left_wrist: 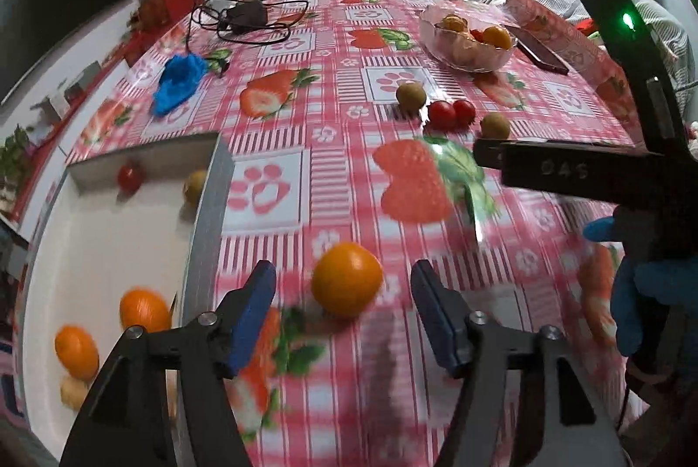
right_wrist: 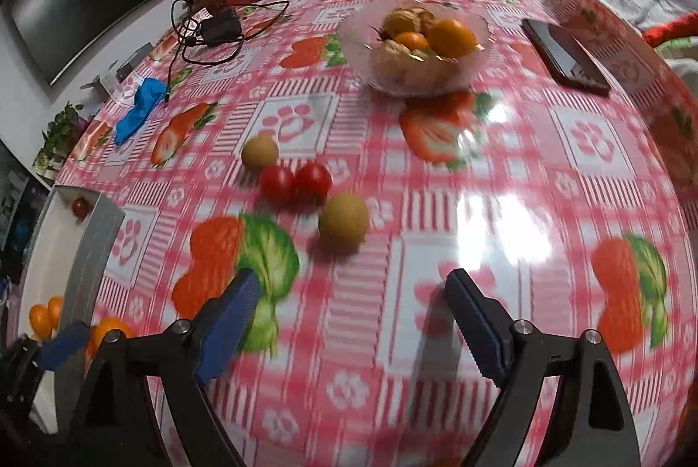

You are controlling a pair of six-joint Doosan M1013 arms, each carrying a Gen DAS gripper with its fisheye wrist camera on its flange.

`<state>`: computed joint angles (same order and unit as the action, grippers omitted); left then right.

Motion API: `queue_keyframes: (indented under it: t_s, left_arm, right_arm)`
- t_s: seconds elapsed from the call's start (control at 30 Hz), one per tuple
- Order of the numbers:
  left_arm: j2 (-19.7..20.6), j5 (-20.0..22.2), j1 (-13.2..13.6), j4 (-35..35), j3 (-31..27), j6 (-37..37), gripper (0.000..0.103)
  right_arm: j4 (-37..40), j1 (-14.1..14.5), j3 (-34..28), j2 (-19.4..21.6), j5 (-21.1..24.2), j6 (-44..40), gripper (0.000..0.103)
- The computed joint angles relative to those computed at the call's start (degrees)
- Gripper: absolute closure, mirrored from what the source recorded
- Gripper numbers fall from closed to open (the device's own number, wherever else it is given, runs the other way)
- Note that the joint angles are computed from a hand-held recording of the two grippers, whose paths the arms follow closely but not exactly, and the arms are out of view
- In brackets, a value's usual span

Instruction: Organize fruits

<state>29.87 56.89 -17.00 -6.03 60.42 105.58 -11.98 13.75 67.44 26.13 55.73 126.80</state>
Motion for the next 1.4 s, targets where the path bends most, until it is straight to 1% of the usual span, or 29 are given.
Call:
queue_keyframes:
  t_s: [0.03,0.1,0.13,0.17,0.2,0.23,0.27,0.3,0.4,0.43,0.5,0.67,0.8,1.0,1.2,1.4]
  left_arm:
    - [0.6,0.6,-0.1,0.4,-0.8,-0.5,0.035]
    - [2.2,2.9,0.0,0.0,-2.7,-1.7,0.035]
    - [2.9,4.3,0.3,-0.8,-3.5,-2.0,0.035]
    - [2.8,3.2,0.4,-1.5,-3.2,-2.4,0.036]
    - [2.9,3.1,0.4,-1.3,-3.2,-2.6,0.038]
    - [2.8,2.6,0.4,-1.5,-2.9,-2.2,0.044]
    - [2.6,2.0,0.5,-2.0,-2.7,-1.4,0.060]
    - [2.6,2.0,0.5,-2.5,-2.7,-0.7,0.065]
    - [2.7,3.2,1.1,-5.0,-3.1,0.2,0.065]
    - [2.9,4.0,1.4,-6.0,-3.4,0.1,0.065]
    - [2.8,5.2,1.8,-7.6,-3.7,-0.2,0.065]
    - [1.2,4.9,2.4,-8.9,-2.4,0.1,0.065]
    - [-0.3,4.4,2.8,-9.1,-1.1,0.4,0.065]
    - [-2.6,3.0,3.5,-8.2,1.2,0.9,0.065]
    - [-4.2,1.8,4.7,-8.6,2.8,0.9,0.065]
    - [-5.3,1.0,5.9,-10.2,3.8,1.5,0.065]
  right_arm:
    - [-0.7,0.1,-0.8,0.6,0.3,-0.5,0.022]
    - [-2.3,0.4,-2.4,1.9,1.2,-1.8,0.024]
    - [-2.8,0.5,-2.9,2.3,1.4,-2.2,0.033]
    - [-4.3,0.8,-3.6,2.8,2.0,-2.1,0.038]
    - [-5.7,1.0,-4.1,3.2,2.5,-2.1,0.049]
    - [-6.6,1.1,-4.4,3.4,2.5,-2.2,0.065]
    - [-6.7,1.0,-4.4,3.4,2.2,-2.2,0.072]
    - [-6.0,0.8,-4.2,3.3,1.7,-2.3,0.075]
    - [-2.5,0.0,-2.5,2.0,-0.7,-1.5,0.076]
    - [-0.4,-0.4,-1.2,1.1,-2.1,-1.2,0.076]
    - [1.6,-0.7,0.3,-0.1,-3.4,-0.7,0.076]
    - [3.9,-0.6,3.6,-3.2,-5.7,-0.7,0.076]
    - [5.4,-0.2,5.0,-4.6,-6.3,-1.2,0.076]
    - [5.5,1.0,6.3,-6.0,-6.7,-0.7,0.076]
    - [5.0,2.4,5.8,-6.3,-6.3,-0.9,0.076]
    - [4.5,4.2,3.9,-5.6,-5.2,-1.9,0.076]
